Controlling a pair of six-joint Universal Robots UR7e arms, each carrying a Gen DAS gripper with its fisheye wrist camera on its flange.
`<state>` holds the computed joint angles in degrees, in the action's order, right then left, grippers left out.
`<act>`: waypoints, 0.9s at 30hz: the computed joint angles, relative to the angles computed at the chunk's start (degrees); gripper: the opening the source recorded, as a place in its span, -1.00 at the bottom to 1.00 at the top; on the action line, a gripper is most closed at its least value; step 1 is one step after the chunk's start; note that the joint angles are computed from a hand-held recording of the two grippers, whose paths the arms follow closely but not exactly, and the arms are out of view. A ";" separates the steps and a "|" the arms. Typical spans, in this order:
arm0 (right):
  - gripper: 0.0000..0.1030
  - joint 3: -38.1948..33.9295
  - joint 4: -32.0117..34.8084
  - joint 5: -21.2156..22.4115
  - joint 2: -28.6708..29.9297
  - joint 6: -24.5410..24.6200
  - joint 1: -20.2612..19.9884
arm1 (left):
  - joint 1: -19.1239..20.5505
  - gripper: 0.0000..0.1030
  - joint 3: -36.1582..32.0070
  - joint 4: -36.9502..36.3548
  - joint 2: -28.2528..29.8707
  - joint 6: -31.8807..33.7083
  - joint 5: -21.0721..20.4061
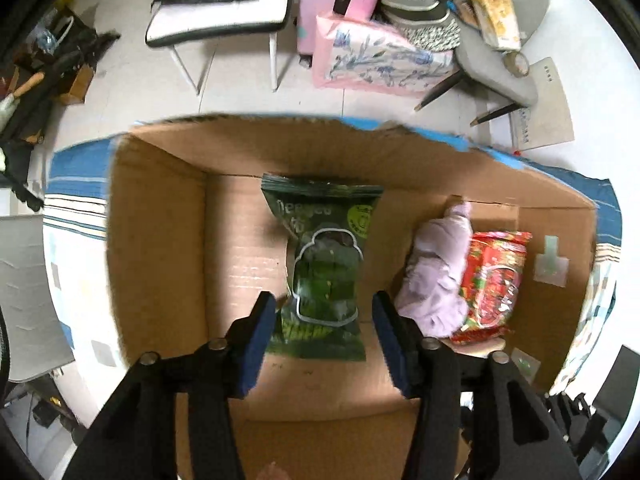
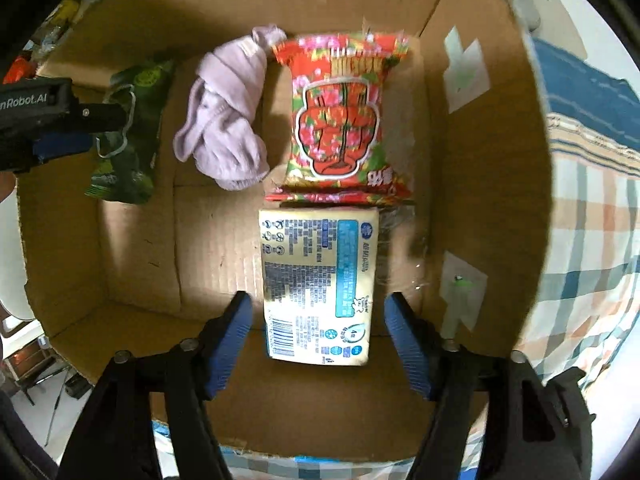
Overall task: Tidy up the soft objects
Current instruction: 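Carry the milk carton and green bag into the box and release both, then withdraw both tools from the box toward the last two snacks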
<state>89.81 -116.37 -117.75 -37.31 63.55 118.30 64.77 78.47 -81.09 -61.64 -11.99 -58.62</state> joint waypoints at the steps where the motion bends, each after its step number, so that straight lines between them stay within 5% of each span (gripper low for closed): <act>1: 0.50 -0.65 0.72 -0.70 -0.04 0.12 0.47 | -0.54 0.38 1.09 -0.91 -1.30 0.61 0.38; 5: 0.78 -1.71 2.12 -2.85 -0.83 1.49 2.38 | -1.57 0.72 4.84 -3.59 -6.39 1.62 -1.10; 10: 0.98 -1.27 3.07 -5.71 -1.81 4.04 5.26 | -3.51 0.76 10.31 -6.07 -13.42 1.40 -0.89; 27: 0.98 0.12 8.50 -12.14 -5.74 14.80 16.06 | -14.57 0.76 22.16 -8.12 -32.71 -0.13 6.09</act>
